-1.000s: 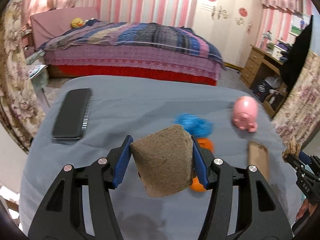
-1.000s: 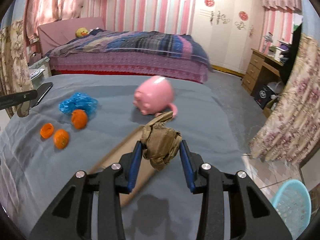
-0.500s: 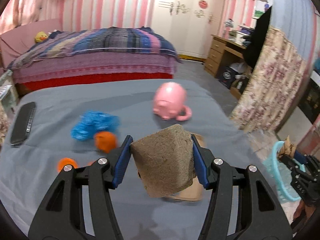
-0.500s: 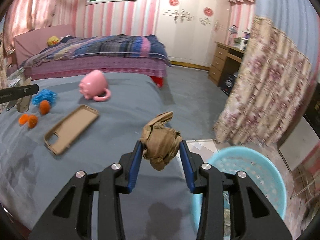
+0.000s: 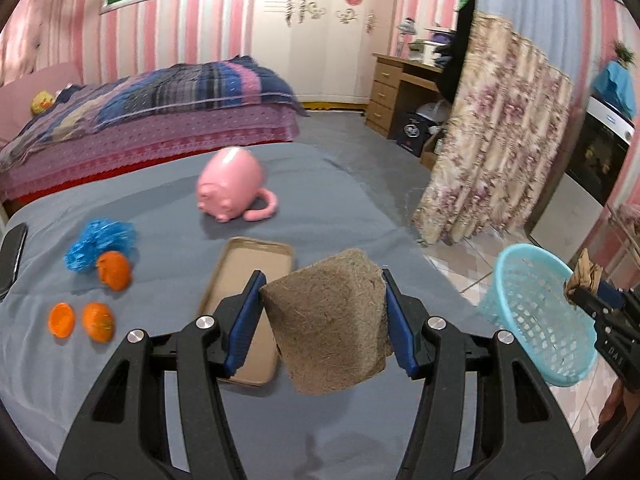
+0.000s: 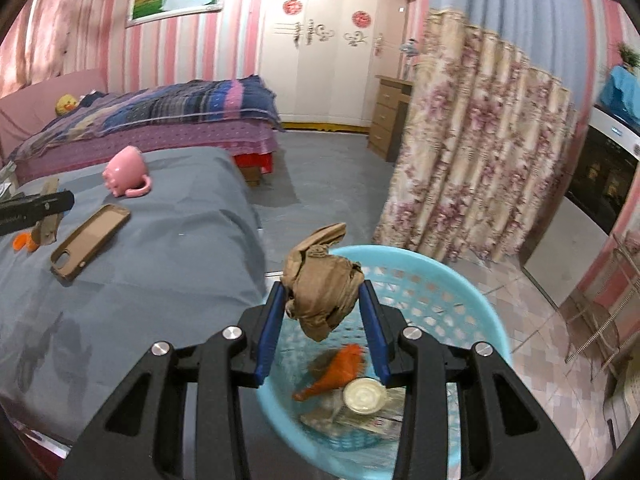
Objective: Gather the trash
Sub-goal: 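Carry the sponge block with the left tool and the tan paper with the right tool to the basket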
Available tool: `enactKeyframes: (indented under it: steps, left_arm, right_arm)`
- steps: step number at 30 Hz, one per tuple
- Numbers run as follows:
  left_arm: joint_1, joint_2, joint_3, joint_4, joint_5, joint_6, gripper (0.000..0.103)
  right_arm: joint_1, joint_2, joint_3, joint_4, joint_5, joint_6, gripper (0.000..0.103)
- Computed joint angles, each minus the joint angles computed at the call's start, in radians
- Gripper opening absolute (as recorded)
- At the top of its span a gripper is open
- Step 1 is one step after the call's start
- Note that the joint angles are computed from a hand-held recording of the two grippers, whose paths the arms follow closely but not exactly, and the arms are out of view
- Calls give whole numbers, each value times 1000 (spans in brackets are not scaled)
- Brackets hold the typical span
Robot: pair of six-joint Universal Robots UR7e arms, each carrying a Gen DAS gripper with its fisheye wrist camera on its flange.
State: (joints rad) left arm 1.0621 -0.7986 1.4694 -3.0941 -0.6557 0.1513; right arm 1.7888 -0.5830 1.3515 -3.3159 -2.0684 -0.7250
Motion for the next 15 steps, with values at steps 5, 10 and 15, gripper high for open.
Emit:
enactKeyframes:
  steps: [5, 10, 15]
  left_arm:
    - [-16, 33, -21, -9, -61, -11, 56]
    - [-30, 90, -74, -4, -105, 7, 56]
    - [-46, 163, -134, 26, -143, 21, 56]
  right_arm:
    - [-21, -34, 37, -48, -15, -3, 39]
    - [-48, -59, 64, -88, -28, -3, 39]
    - [-81, -89, 90, -97, -24, 28, 39]
